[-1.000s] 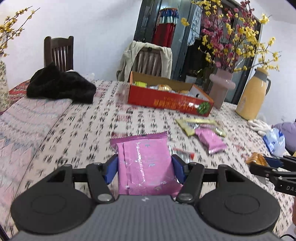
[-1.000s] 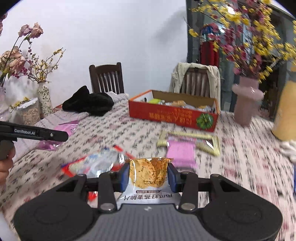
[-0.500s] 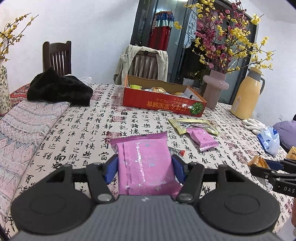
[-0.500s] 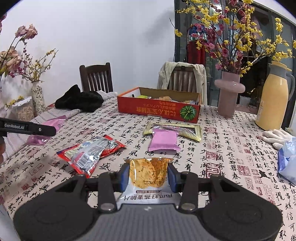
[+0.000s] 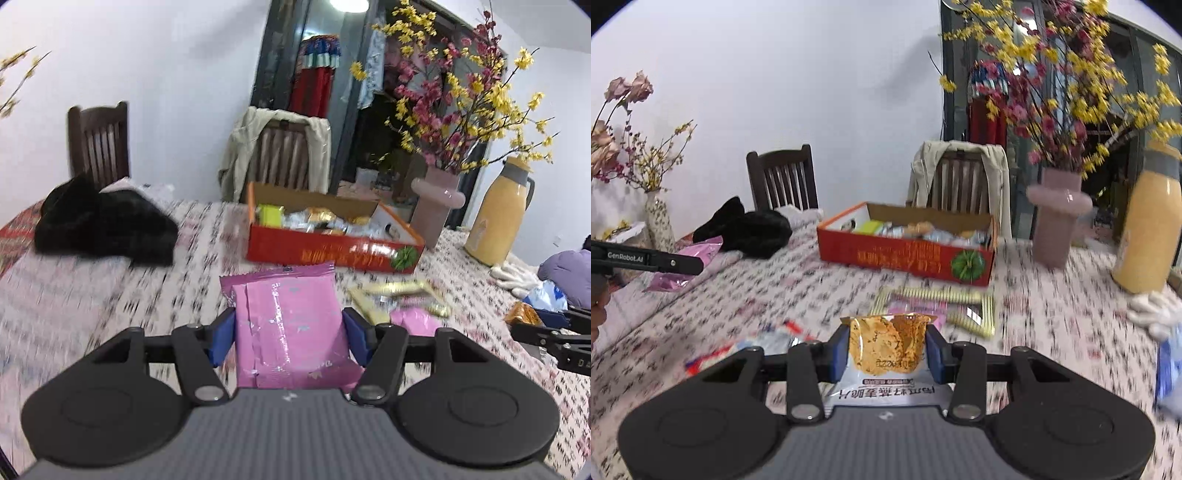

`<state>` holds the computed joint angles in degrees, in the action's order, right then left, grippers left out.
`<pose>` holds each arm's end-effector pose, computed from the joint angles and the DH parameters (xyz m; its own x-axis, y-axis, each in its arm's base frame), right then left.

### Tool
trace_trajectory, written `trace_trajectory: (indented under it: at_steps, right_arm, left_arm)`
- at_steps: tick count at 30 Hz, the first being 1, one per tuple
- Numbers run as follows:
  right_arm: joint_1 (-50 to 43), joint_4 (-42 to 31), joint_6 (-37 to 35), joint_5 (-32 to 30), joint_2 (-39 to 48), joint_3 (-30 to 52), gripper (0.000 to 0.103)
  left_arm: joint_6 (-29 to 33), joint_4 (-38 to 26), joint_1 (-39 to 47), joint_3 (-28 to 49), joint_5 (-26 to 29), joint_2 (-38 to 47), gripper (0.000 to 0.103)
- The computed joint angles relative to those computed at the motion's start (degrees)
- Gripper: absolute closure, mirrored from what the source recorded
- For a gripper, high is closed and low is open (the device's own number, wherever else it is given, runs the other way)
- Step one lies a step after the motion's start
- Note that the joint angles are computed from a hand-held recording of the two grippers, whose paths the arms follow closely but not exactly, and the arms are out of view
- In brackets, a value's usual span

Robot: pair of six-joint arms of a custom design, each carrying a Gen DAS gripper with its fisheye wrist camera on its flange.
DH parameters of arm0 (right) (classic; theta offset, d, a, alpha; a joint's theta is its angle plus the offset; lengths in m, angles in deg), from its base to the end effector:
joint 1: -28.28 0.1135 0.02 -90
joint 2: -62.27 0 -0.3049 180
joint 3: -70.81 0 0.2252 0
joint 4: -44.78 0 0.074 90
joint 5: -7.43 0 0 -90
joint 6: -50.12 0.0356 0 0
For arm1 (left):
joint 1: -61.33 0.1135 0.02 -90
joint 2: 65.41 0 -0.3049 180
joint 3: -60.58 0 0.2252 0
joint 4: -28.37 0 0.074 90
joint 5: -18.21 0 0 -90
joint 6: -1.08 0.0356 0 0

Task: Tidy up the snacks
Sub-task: 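Carry the pink packet and gold cookie packet over the orange box, then open both grippers to drop the packets into the orange box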

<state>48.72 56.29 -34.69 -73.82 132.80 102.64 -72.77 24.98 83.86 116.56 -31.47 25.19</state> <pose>0.1811 0.0617 0.2103 -0.4462 -0.0709 -0.8921 -0.1787 0.9838 0.0112 0.2750 0.0892 0.2282 -0.4966 0.0236 -0.8676 0.3299 0.9297 -0.1636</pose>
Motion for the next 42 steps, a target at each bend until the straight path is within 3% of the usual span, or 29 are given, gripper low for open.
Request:
trace_trajectory:
  at_steps: [10,17,26,31,33,39,40,42]
  right_arm:
    - [-7.5,2.2,-8.0,-7.5,18.0,21.4,0.061]
    - [-14.2,-2.9,-2.9,-16.6,33.1,43.2,0.061]
    - [-14.5,-15.3,2.4,-15.9,56.7,74.1,0.061]
    - [-13.6,-20.9,4.2,-14.0,67.3,85.6,0.061]
    - [-13.5,-23.2,5.5,-14.5,70.2,88.8,0.061]
    - [-13.2,-25.0,8.2,-16.0,74.0,92.5,0.061]
    - [-13.3,-25.1,8.7,-16.8,74.3,92.9,0.059]
    - [-13.3,-25.2,9.5,-17.9,74.2,92.7,0.056]
  left_arm:
    - [-7.1,-1.0,-11.9,23.4,-6.5,14.3,0.041]
    - [-10.6,-12.8,-19.0,51.0,-10.1,30.6,0.041]
    - [-14.3,-25.7,-23.3,83.3,-17.1,51.4,0.041]
    - [-14.7,-36.7,-24.0,100.2,-18.7,62.8,0.041]
    - [-14.3,-38.4,-23.9,102.4,-18.8,64.7,0.041]
    - [-15.4,-35.3,-23.4,99.9,-19.3,64.6,0.043]
    - [-15.9,-33.9,-23.1,98.5,-19.3,64.0,0.041]
    - [-17.0,-33.4,-22.5,98.3,-18.1,63.6,0.029]
